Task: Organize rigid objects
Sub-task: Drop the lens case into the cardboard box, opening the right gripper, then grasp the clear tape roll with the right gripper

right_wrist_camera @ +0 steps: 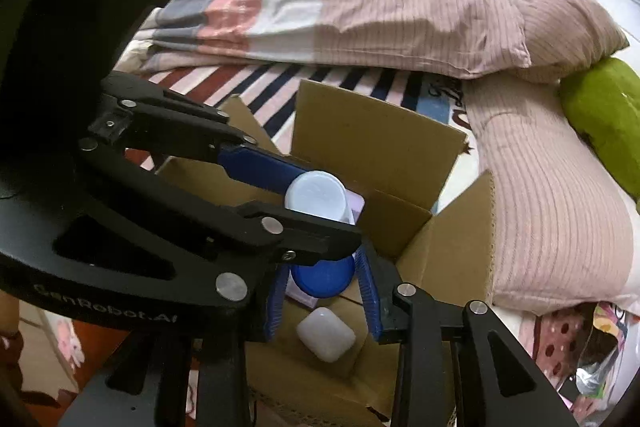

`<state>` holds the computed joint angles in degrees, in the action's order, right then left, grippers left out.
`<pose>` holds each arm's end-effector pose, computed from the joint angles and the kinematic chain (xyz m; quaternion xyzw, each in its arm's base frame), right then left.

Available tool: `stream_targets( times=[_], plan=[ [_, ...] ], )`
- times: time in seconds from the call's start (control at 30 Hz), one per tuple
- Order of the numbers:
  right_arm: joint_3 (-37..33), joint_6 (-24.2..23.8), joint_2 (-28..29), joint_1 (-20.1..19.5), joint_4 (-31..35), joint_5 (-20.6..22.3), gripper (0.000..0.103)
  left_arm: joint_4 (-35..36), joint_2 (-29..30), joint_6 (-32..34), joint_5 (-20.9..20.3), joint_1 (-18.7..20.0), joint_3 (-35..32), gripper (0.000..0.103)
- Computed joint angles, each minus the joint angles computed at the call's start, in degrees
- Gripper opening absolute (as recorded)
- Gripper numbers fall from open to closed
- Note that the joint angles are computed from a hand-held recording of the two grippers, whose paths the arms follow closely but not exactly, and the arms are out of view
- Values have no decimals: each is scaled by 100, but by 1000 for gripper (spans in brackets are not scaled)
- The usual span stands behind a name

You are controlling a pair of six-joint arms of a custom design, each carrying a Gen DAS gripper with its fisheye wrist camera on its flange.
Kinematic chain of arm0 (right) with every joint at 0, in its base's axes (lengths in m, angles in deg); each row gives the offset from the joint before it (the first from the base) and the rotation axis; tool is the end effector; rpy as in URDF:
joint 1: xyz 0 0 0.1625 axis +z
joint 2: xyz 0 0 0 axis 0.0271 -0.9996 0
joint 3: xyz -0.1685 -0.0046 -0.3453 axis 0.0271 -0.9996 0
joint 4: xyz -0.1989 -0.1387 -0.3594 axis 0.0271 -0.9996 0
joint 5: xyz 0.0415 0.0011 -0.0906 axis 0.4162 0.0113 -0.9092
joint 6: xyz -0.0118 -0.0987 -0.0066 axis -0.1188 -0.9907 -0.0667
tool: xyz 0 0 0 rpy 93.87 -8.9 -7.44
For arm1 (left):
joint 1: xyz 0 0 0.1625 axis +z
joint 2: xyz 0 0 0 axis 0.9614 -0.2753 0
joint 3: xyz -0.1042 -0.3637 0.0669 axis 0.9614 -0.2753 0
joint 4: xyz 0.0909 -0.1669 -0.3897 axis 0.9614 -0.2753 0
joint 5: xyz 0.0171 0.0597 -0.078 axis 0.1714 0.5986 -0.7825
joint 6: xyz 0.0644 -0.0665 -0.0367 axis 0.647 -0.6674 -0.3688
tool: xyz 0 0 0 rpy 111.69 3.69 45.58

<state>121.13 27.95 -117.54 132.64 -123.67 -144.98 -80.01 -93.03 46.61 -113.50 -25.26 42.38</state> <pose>0.4025 -0.3252 0.0406 0.2331 -0.8905 0.2233 0.3208 -0.1492 -0.4060 0.3011 0.4275 0.8969 -0.0480 0.1025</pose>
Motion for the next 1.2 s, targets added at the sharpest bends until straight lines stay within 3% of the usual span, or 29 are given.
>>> stream_targets(
  times=[0.23, 0.27, 0.43, 0.6, 0.77, 0.93, 1.07, 1.2],
  plan=[
    [-50, -64, 85, 18, -54, -54, 55, 31, -434, 70, 375, 10, 8, 66],
    [-73, -109, 120, 35, -121, -59, 59, 32, -509, 72, 391, 39, -1, 72],
    [-271, -515, 413, 266, -757, 38, 60, 35, -1178, 181, 632, 175, -28, 77],
    [-698, -977, 897, 487, -1251, 712, 60, 23, -1843, 369, 1070, 499, -83, 78],
    [-1376, -1355, 1629, 616, -1172, 1384, 60, -127, -2278, 724, 1114, 1326, -140, 78],
    [-2111, -1423, 2392, 588, -580, 1895, 60, -463, -2442, 1193, 1013, 2201, -51, 78],
    [-2526, -1270, 2881, 416, -29, 1924, 60, -672, -2389, 1473, 737, 2823, -23, 78],
    [-2745, -1027, 3258, 193, 308, 1315, 60, -830, -2235, 1603, 511, 3258, -27, 78]
  ],
)
